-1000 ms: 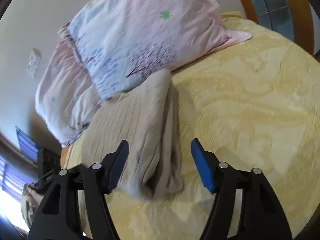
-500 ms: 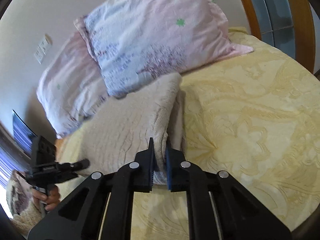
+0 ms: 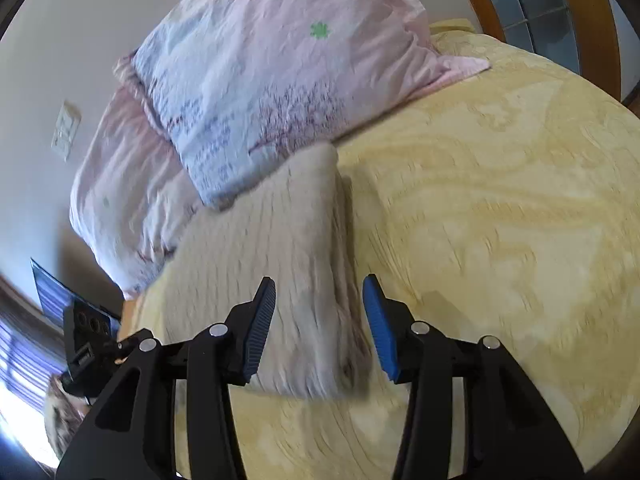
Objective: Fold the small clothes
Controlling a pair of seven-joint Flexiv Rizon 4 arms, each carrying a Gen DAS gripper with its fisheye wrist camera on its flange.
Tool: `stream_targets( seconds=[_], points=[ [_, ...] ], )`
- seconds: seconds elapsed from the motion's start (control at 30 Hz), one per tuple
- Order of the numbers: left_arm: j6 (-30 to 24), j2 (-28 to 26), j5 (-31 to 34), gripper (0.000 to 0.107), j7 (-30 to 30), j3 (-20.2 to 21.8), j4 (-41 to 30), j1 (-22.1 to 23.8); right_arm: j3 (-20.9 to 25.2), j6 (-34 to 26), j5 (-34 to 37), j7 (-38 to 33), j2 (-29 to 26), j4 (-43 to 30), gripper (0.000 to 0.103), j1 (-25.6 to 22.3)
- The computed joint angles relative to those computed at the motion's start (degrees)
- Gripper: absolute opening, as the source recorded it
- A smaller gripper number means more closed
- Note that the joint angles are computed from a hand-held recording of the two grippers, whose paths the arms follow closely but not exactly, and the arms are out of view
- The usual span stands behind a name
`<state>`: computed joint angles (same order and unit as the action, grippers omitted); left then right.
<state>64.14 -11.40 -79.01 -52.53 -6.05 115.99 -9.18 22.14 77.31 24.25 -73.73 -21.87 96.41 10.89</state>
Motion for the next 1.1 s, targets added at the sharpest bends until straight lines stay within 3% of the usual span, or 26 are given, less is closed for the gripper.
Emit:
stream_targets(
  seconds=[0.13,0.17,0.2,0.3,0.4,0.47,0.77,0.93,1.0,1.07,1.1],
  points=[
    [-0.46,-3.05,6.57,0.078,-6.53,0.29,-3.5,1.25,-0.53,-3.95,-0.72,1.19,-3.32,-4.69,0.047,0.22],
    [-0.92,-3.6,7.5,0.078,-7.52,0.14,-3.96,1.79,-0.58,-5.03,-1.03,1.22,-4.02,-5.65,0.04,0.38],
    [-1.3,-4.17,8.12,0.078,-8.25,-0.13,-4.49,2.26,-0.55,-6.01,-1.7,0.55,-4.78,-6.64,0.015,0.68],
    [-1.49,-5.64,8.82,0.078,-8.8,-1.18,-5.75,3.37,-6.76,0.01,-9.49,4.01,-3.01,-2.82,0.011,6.79],
    [-0.49,-6.53,8.07,0.079,-7.92,-2.11,-6.64,3.75,-13.7,4.57,-17.72,11.59,-1.3,1.19,0.01,11.7],
    [-0.18,-7.11,7.89,0.079,-7.68,-2.65,-7.29,3.7,-16.02,3.91,-21.22,15.34,-1.36,2.14,0.01,12.73],
    [1.99,-7.97,14.69,0.08,-9.83,-3.03,-8.82,3.7,-12.45,0.85,-26.03,21.83,-3.85,2.7,0.01,8.67],
    [1.78,-9.11,17.23,0.084,-11.21,-3.62,-9.58,4.11,-8.41,0.6,-23.51,22.1,-5.35,1.68,0.011,5.17],
    [2.18,-9.16,18.11,0.084,-11.52,-3.78,-9.6,4.2,-7.99,-0.25,-22.87,22.27,-4.76,1.59,0.017,4.67],
    [1.83,-8.91,17.88,0.084,-11.39,-4.16,-9.43,4.67,-10.51,3.06,-24.01,24.32,-2.87,3.57,0.025,6.53],
    [1.84,-8.79,17.85,0.084,-11.44,-4.19,-9.33,4.76,-14.23,5.75,-27.09,27.11,-1.67,5.51,0.027,9.43]
  ],
)
